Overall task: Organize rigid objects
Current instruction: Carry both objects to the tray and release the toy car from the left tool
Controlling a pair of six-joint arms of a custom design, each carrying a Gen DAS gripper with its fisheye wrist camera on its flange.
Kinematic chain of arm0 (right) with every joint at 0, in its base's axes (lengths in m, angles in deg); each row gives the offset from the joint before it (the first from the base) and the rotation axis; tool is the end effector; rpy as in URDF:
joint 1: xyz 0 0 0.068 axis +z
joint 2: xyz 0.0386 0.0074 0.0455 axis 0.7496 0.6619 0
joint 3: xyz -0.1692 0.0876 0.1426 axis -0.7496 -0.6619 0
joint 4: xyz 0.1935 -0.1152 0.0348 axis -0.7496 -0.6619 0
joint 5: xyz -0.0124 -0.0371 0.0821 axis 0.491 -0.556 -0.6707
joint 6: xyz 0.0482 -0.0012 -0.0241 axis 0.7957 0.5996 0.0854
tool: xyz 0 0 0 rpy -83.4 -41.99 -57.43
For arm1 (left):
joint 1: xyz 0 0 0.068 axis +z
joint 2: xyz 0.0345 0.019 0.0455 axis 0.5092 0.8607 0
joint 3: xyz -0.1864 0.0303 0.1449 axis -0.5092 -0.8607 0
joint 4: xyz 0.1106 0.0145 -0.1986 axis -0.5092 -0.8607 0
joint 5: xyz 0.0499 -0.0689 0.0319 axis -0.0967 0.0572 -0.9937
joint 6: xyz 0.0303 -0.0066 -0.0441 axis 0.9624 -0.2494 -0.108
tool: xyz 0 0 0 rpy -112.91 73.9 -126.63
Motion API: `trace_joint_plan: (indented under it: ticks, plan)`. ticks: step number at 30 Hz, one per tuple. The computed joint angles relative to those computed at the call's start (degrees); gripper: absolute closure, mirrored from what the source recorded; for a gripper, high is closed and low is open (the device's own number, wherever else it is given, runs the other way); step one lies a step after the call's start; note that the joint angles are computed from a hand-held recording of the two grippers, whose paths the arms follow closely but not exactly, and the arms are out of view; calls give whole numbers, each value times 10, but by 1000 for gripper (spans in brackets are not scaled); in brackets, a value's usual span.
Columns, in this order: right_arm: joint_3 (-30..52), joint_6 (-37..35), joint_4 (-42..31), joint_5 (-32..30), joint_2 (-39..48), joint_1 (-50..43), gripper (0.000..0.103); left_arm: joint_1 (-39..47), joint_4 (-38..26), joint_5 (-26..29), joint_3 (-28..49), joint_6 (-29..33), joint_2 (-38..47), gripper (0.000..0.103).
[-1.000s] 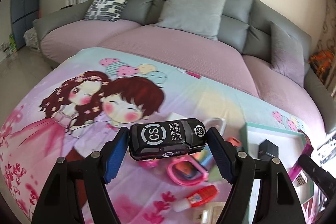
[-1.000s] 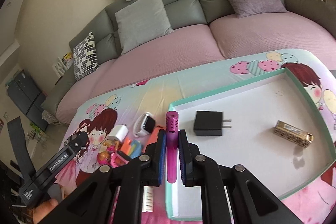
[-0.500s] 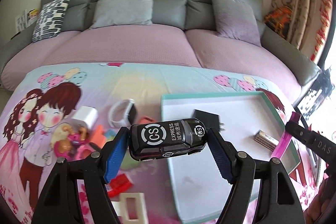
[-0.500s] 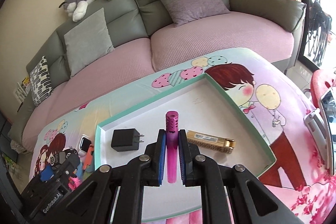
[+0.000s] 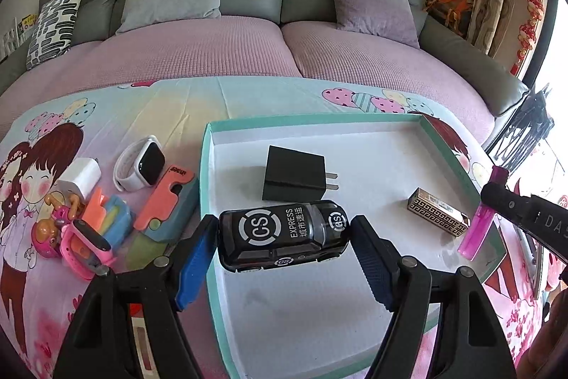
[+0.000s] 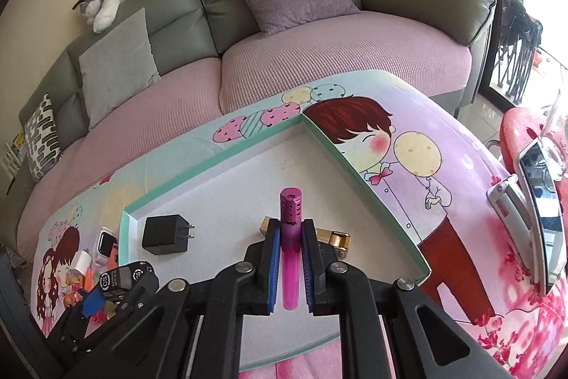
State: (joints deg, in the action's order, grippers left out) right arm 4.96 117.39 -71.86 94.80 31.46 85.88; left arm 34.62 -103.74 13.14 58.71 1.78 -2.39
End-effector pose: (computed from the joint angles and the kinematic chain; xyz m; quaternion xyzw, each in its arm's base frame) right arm 0.1790 0.1275 0.1793 -0.0026 0.9371 0.1170 0.3290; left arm 0.1258 0.0105 0.1491 -0.1624 0.9225 -0.0100 0.3500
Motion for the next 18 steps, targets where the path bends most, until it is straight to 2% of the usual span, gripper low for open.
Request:
trace_joint_plan:
  ticks: [18]
  plan:
    - [17, -10, 3, 1, 61, 7, 90, 12, 35, -1, -14, 6, 33, 26]
